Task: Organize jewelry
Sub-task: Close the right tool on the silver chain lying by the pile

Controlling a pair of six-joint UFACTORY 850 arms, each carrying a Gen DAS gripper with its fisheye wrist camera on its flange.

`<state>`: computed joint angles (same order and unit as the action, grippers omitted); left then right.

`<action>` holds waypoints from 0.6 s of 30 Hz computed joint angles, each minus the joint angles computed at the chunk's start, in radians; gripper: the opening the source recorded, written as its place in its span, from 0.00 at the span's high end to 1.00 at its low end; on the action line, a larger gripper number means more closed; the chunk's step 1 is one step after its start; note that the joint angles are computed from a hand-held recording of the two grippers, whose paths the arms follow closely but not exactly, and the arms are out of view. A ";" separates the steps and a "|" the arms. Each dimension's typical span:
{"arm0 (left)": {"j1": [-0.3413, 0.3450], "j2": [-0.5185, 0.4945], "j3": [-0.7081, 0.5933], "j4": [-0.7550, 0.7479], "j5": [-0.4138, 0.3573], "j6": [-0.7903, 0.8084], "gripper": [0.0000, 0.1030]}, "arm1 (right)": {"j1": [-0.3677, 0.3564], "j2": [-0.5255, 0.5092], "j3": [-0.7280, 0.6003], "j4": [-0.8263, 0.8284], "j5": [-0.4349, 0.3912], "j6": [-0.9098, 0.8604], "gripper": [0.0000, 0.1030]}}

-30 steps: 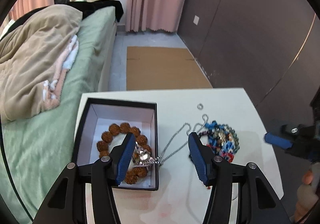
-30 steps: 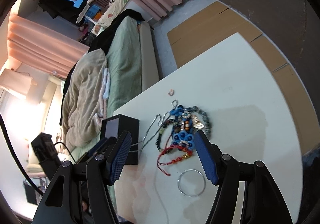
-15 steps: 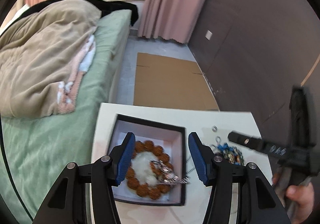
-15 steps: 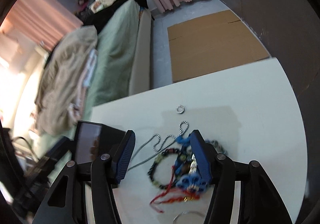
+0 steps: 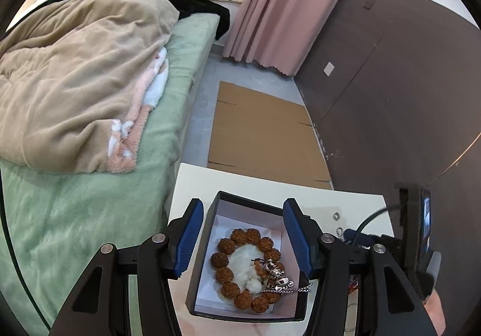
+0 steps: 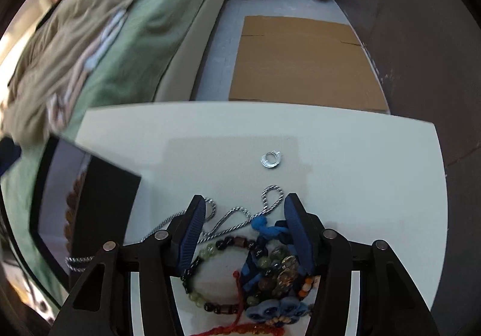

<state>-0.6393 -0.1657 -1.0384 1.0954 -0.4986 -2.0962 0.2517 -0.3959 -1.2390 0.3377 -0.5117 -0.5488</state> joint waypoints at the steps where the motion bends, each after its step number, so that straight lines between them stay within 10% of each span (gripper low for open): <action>1: 0.001 0.003 0.003 0.005 0.004 -0.008 0.45 | 0.006 0.008 0.010 -0.013 0.008 -0.003 0.49; 4: 0.000 0.012 0.012 0.018 0.008 -0.028 0.45 | 0.005 0.025 0.027 0.032 -0.010 -0.079 0.79; 8: -0.009 0.016 0.013 0.015 -0.002 -0.026 0.45 | 0.006 0.047 0.053 0.057 0.000 -0.142 0.82; 9: -0.011 0.017 0.013 0.015 -0.003 -0.027 0.45 | -0.002 0.046 0.050 0.098 -0.023 -0.172 0.97; 18: -0.028 0.031 0.022 0.025 -0.017 -0.040 0.45 | -0.075 0.059 0.052 0.404 -0.143 -0.349 0.97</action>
